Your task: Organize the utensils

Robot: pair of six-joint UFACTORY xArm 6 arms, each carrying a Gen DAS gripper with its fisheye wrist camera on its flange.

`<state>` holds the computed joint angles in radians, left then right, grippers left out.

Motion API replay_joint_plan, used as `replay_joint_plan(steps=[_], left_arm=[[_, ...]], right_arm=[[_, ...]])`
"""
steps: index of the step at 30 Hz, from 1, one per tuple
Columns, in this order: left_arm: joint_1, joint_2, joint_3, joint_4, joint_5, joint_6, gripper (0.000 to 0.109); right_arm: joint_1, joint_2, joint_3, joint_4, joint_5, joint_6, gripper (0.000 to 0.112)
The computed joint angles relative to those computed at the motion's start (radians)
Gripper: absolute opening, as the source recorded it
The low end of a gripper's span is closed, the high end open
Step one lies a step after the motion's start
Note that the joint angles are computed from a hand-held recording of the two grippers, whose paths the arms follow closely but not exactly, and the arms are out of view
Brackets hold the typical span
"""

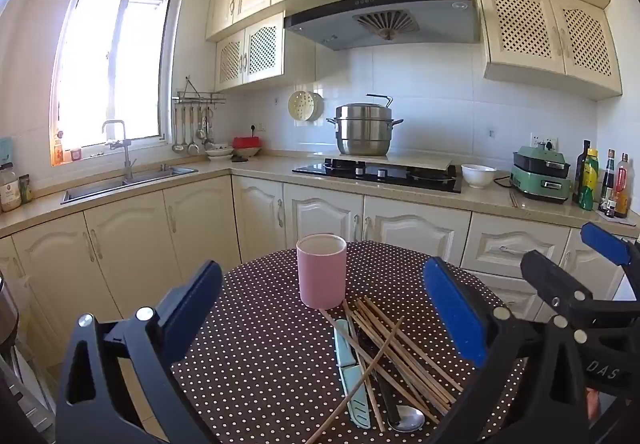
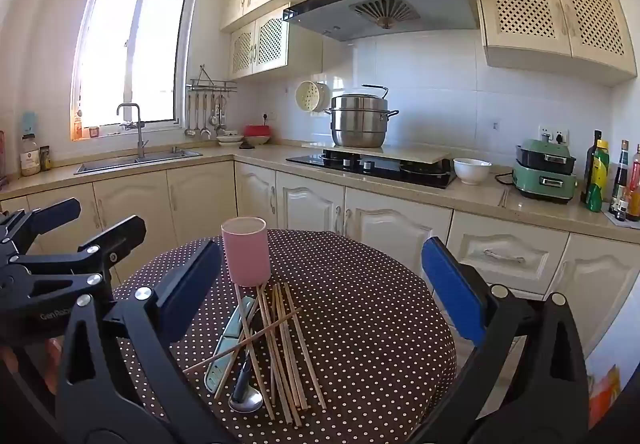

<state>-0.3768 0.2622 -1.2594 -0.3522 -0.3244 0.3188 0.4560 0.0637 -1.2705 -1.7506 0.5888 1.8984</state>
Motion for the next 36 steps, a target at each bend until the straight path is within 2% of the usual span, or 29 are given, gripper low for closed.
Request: replay_joint_plan(steps=[3,5,13,16,26,36], left_arm=[[-0.007,0.002,-0.003,-0.030,-0.008,0.032,0.099],[0.004,0.000,0.000,0.024,0.004,-0.024,0.099],[0.011,0.013,-0.012,0.050,-0.001,-0.046,0.099],[-0.003,0.003,0.015,0.028,-0.025,-0.029,0.099],[-0.013,0.003,0.011,-0.006,-0.028,0.002,0.099],[-0.006,0.005,0.015,0.025,-0.030,-0.027,0.099]], right_arm=[[0.001,0.000,0.000,-0.004,0.003,0.005,0.098],[0.002,-0.002,0.002,-0.008,0.006,0.012,0.098],[0.000,0.005,-0.003,-0.008,0.001,0.013,0.098],[0.001,0.007,-0.007,0.001,0.001,0.007,0.098],[0.000,0.006,-0.001,-0.003,-0.004,0.021,0.098],[-0.011,0.015,-0.003,-0.011,-0.020,0.039,0.098]])
